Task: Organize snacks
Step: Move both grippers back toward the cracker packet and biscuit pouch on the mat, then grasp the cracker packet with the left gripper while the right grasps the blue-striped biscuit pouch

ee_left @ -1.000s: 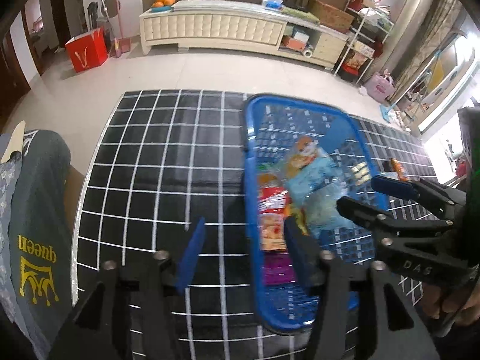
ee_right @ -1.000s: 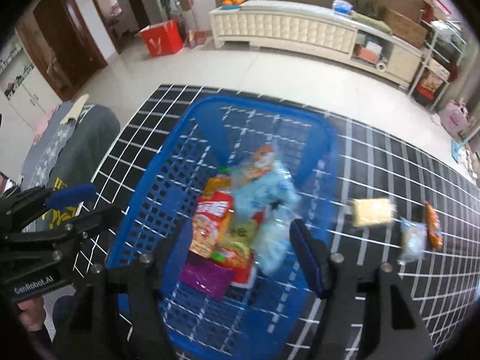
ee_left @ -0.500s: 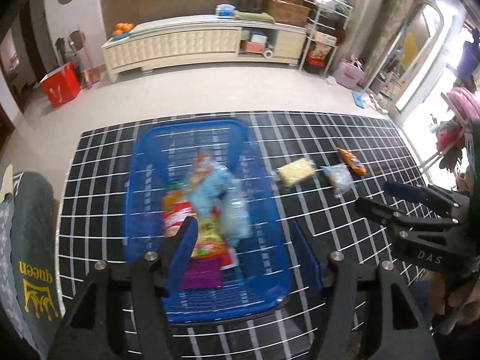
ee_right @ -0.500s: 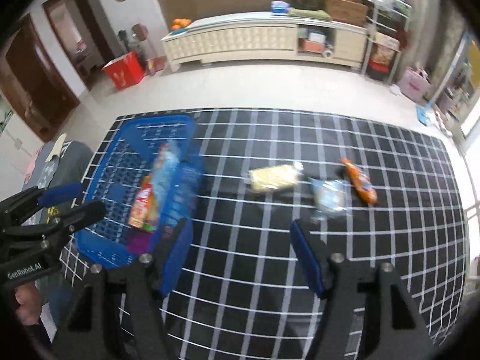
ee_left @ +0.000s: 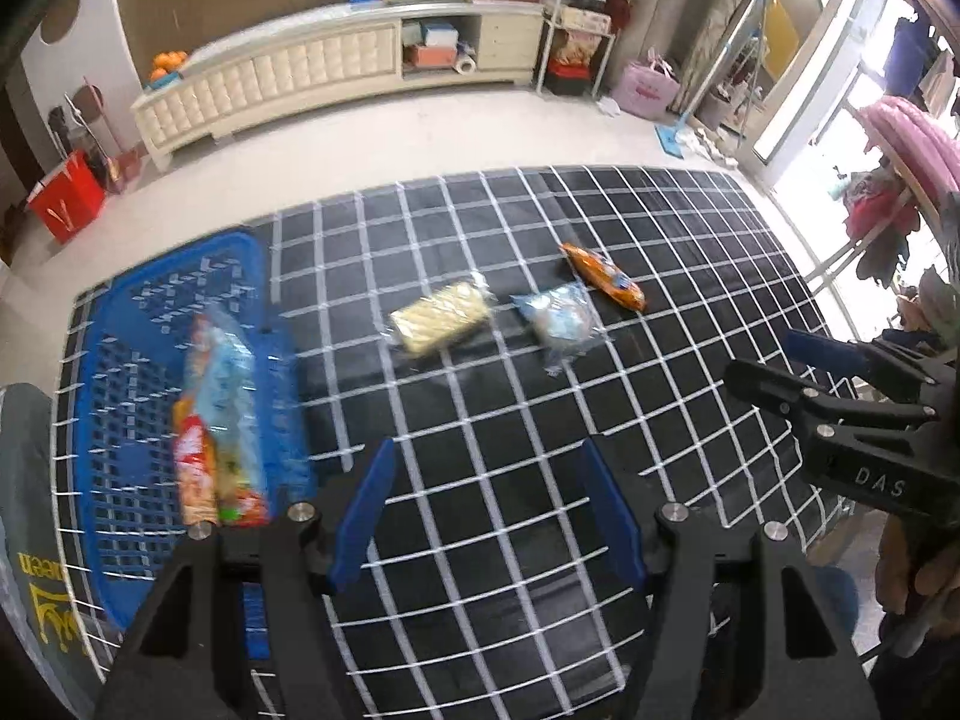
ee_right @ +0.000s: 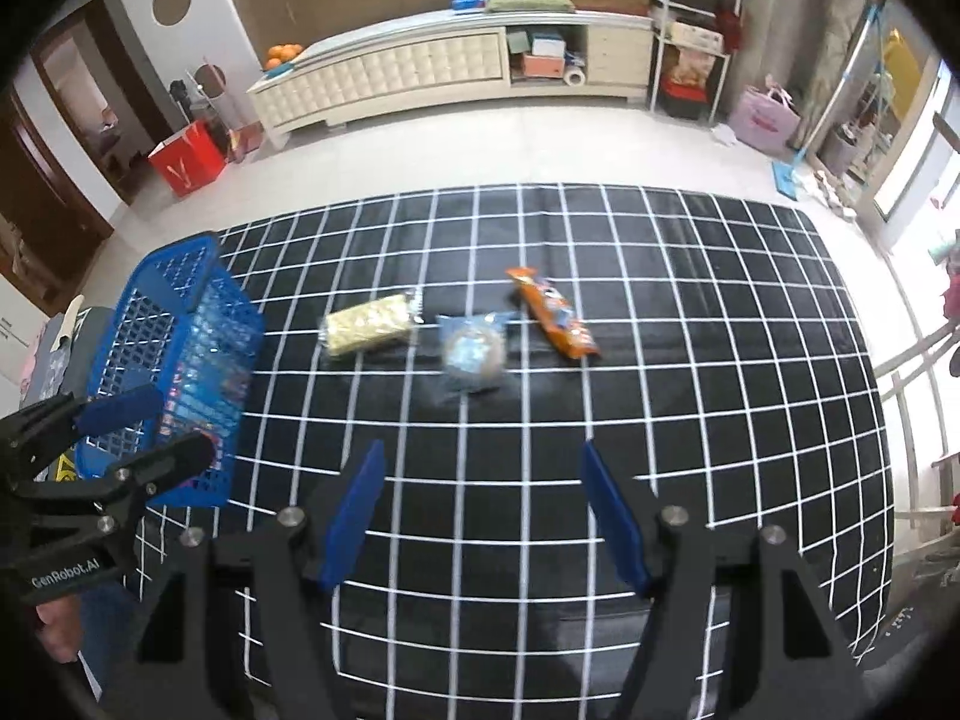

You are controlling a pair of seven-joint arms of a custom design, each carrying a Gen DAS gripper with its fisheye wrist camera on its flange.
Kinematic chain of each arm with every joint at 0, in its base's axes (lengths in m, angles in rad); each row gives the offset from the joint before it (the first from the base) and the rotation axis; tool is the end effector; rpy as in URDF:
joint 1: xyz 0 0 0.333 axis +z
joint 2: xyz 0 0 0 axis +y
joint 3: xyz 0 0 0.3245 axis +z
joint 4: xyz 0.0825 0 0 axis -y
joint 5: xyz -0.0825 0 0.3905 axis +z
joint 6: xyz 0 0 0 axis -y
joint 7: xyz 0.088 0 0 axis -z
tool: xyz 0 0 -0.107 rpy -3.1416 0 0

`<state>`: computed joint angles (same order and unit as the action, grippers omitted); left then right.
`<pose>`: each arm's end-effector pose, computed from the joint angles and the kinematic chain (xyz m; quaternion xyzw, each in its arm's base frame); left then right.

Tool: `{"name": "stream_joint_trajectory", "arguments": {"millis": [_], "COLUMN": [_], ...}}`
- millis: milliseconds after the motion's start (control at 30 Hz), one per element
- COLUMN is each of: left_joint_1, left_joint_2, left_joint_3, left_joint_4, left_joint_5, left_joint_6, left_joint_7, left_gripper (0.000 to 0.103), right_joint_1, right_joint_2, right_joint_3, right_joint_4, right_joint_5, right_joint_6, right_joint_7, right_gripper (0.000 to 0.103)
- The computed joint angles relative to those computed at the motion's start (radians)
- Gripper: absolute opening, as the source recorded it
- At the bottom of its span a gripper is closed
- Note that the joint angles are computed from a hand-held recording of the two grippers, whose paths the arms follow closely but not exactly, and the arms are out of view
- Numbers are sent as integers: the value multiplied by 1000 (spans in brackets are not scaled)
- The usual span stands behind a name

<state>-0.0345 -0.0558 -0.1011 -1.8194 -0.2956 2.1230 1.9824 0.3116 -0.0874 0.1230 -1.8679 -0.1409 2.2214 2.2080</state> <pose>0.5765 -0.0933 0.6002 -0.5232 0.8228 -0.2138 0.0600 0.5255 0.2419 0.6036 -0.6385 0.7350 -0.1208 0.1938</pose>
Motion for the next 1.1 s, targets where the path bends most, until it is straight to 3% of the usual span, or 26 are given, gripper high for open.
{"name": "stream_joint_trajectory", "arguments": {"millis": [300, 667, 1100], "left_joint_1": [-33, -37, -50], "left_joint_2": [92, 294, 456], "left_joint_3": [-43, -73, -77], "left_joint_4": [61, 231, 424], "left_joint_5": [94, 193, 366], "left_joint_6": [24, -32, -114], "left_joint_7": [-138, -282, -253], "left_gripper": [62, 62, 62], "right_joint_1": [-36, -48, -28], "right_joint_2": [18, 210, 420], "right_joint_3": [-36, -70, -88], "right_joint_4": [-63, 57, 270], "right_joint_5": [103, 239, 284], "right_joint_6": [71, 84, 24], "right_joint_7": [-81, -196, -255], "right_gripper": [72, 72, 72]}}
